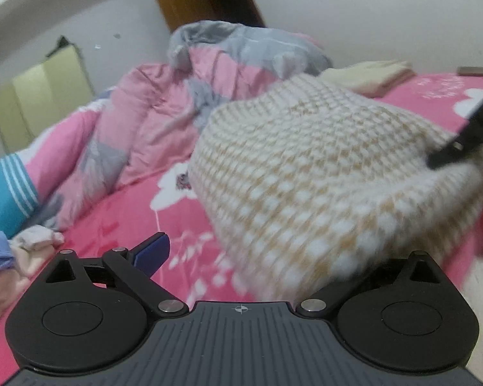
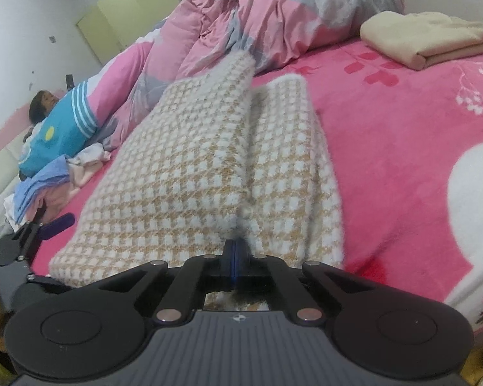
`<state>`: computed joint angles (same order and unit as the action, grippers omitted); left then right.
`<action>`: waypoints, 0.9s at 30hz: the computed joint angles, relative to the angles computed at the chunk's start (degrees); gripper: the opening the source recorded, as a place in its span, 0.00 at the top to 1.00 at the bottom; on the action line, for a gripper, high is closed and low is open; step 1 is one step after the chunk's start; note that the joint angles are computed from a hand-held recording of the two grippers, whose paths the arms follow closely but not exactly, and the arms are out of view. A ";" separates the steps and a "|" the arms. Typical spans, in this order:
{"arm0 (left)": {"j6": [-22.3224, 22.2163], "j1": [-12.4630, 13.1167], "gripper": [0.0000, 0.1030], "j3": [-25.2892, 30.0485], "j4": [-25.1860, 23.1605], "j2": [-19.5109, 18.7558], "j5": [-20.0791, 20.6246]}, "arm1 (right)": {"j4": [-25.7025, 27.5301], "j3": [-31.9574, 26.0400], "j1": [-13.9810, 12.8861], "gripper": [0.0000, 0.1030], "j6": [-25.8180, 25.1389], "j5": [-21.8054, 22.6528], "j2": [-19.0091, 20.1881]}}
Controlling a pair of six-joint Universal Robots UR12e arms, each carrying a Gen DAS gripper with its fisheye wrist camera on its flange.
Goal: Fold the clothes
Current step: 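Pinch the cardigan fold with the right tool while the left tool hovers nearby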
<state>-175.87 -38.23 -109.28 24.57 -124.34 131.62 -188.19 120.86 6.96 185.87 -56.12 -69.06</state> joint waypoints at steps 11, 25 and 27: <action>0.16 0.52 0.00 -1.07 3.82 -0.10 0.62 | 0.84 -0.20 0.12 1.00 -1.31 0.60 -0.14; 9.05 0.41 0.04 -9.99 4.25 8.64 -9.53 | 3.68 -0.06 -0.11 1.00 -4.25 0.75 -1.83; 8.01 0.50 0.04 -11.46 6.21 9.90 -10.58 | 4.18 0.21 0.15 0.97 -5.46 -0.74 -3.11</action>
<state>-167.86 -37.72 -120.73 30.78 -114.44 121.04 -184.01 121.07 7.10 180.41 -56.87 -72.17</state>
